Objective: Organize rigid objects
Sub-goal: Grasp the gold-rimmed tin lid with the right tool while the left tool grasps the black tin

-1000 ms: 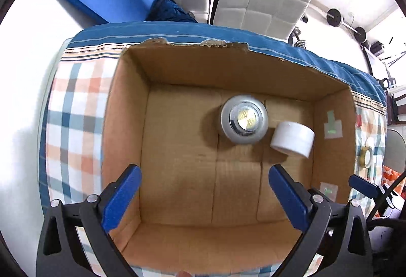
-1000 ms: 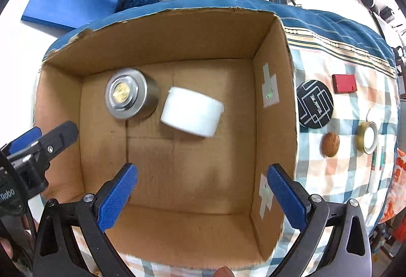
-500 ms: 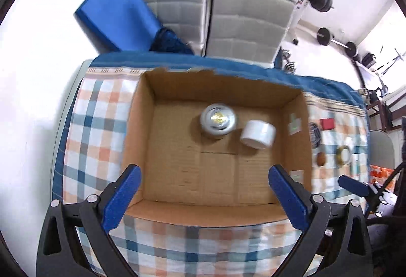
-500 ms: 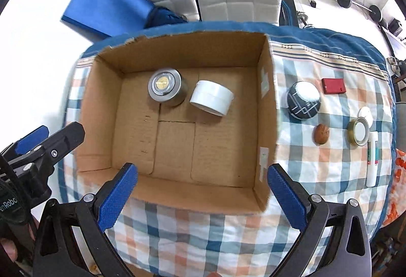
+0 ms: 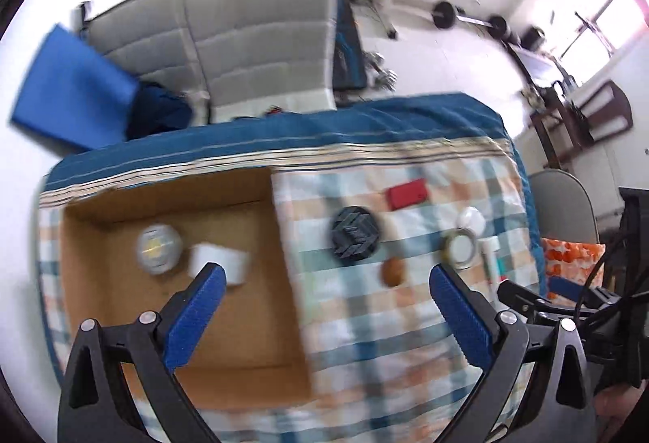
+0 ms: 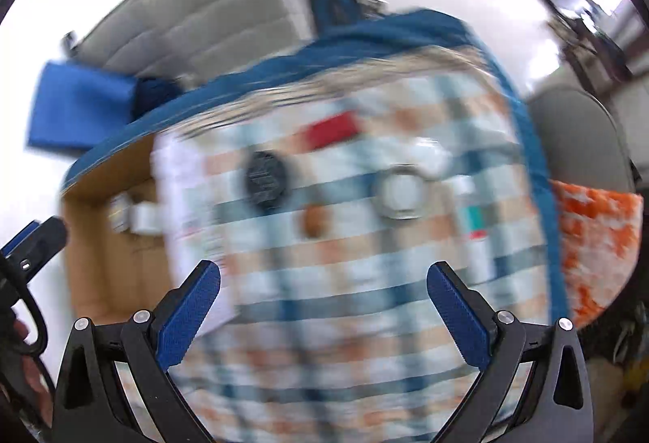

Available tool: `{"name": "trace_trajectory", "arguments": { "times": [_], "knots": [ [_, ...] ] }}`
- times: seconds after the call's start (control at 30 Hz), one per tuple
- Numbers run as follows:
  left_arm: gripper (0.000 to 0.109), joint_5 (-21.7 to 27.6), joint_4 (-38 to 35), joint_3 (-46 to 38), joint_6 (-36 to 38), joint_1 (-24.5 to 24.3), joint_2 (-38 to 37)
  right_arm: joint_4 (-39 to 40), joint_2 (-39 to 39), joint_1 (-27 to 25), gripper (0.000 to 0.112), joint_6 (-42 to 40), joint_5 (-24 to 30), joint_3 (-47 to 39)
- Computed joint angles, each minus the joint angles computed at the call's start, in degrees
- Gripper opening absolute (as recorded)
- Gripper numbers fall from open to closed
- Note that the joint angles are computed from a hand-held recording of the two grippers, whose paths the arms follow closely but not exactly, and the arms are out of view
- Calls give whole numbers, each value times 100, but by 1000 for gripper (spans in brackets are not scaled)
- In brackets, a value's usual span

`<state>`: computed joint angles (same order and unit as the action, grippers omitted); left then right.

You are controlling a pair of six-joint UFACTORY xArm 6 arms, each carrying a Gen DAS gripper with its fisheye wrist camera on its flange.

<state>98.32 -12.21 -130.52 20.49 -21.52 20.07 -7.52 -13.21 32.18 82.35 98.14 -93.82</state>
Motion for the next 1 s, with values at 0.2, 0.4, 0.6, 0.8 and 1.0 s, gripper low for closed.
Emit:
{"name": "trace_trajectory", "arguments": {
  "times": [0.2,0.4,0.6,0.8,1.0],
  "knots": [
    [103,-218,712,-164,-493,-930,792,803,-1405,-1230,103,-526,-935,2233],
    [103,89,1212,-371,-568,-1279,1626,1636,-1608,-2069,99,-1048,-1970,3497],
    [103,173,1595,-385,-536,-1368,2054,2262,-1560,-2360,93,-1326,-2637,4189],
    [74,-189,1682,418,-454,-1393,1798,2408,-1443,-2373,74,-1507,-2721,4398],
    [74,-473,1335,1153,-374,-1371,1272,2344,-1477,-2374,68,-1731,-2308,4349]
  ]
}}
